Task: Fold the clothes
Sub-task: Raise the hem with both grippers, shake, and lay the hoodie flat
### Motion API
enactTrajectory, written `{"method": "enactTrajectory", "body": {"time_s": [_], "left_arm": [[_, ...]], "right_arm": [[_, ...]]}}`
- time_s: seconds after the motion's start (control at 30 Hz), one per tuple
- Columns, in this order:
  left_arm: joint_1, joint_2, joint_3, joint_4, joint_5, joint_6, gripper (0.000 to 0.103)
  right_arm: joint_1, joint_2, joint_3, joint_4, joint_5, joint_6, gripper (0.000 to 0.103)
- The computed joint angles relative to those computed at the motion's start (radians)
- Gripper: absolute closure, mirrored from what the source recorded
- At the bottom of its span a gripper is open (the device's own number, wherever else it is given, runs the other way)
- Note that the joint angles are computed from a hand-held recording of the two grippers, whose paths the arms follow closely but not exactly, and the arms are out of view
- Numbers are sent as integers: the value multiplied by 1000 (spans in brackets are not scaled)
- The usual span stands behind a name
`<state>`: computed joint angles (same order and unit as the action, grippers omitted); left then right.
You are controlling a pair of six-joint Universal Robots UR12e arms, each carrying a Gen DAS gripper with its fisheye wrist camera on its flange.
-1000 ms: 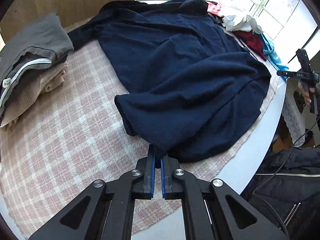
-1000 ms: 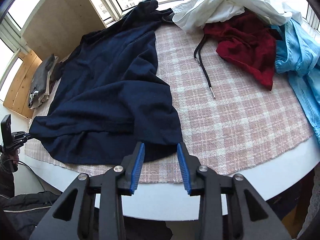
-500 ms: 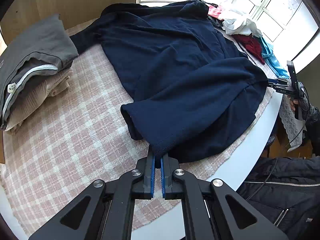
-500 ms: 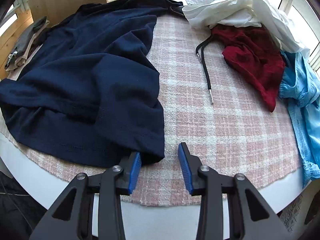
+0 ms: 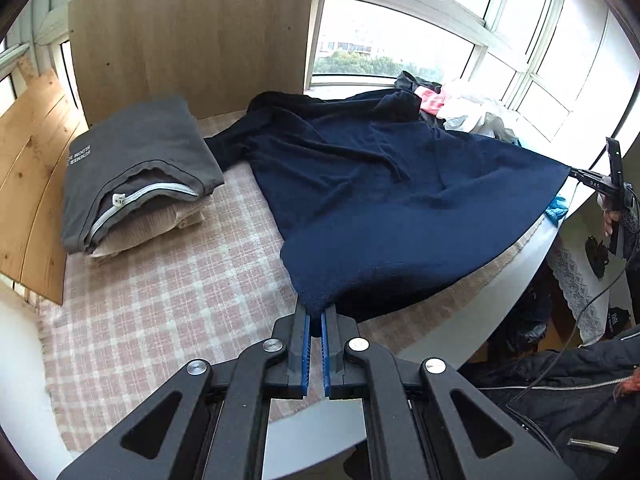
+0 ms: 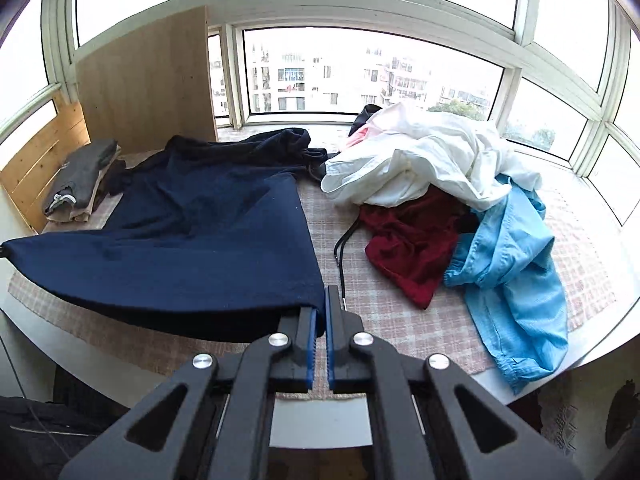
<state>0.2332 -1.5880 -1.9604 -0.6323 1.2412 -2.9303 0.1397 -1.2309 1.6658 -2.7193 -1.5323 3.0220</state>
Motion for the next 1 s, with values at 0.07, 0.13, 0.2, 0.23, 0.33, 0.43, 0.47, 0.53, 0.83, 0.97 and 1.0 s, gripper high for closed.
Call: {"method": "enactTrajectory", "body": {"time_s": [0.07, 0.13, 0.2, 0.23, 0.33, 0.43, 0.47, 0.53, 0.83, 0.97, 1.0], "left_arm": [[-7, 37, -46, 0, 13, -44, 100], [-14, 53, -89, -23, 2, -106, 100], [-25, 58, -129, -48, -4, -161, 100], [-33, 53, -143, -63, -4, -187, 100], [-51, 37, -174, -84, -16, -246, 100], [-62, 34, -179, -71, -22, -282, 100], [-63, 35, -174, -61, -21, -290, 100], [-62, 28, -149, -29, -13, -298, 100], [-39, -246, 381, -36, 16, -208, 100], [-52, -283, 645, -1, 104, -169, 100], [-53, -270, 674, 24, 115, -152, 100]], "right_arm": [[-12, -22, 40, 21, 3, 0, 99], [-38, -29, 72, 85, 47, 42, 99], [-56, -21, 90, 140, 75, 62, 99], [-64, -14, 96, 167, 86, 67, 99], [-78, -2, 100, 199, 115, 48, 99], [-84, 2, 84, 186, 153, 37, 99], [-83, 6, 72, 172, 156, 33, 99], [-82, 31, 20, 164, 175, 36, 99], [-15, 315, -678, 230, 137, 108, 99], [9, 322, -890, 209, 57, 57, 100], [8, 307, -900, 198, 46, 49, 99]]}}
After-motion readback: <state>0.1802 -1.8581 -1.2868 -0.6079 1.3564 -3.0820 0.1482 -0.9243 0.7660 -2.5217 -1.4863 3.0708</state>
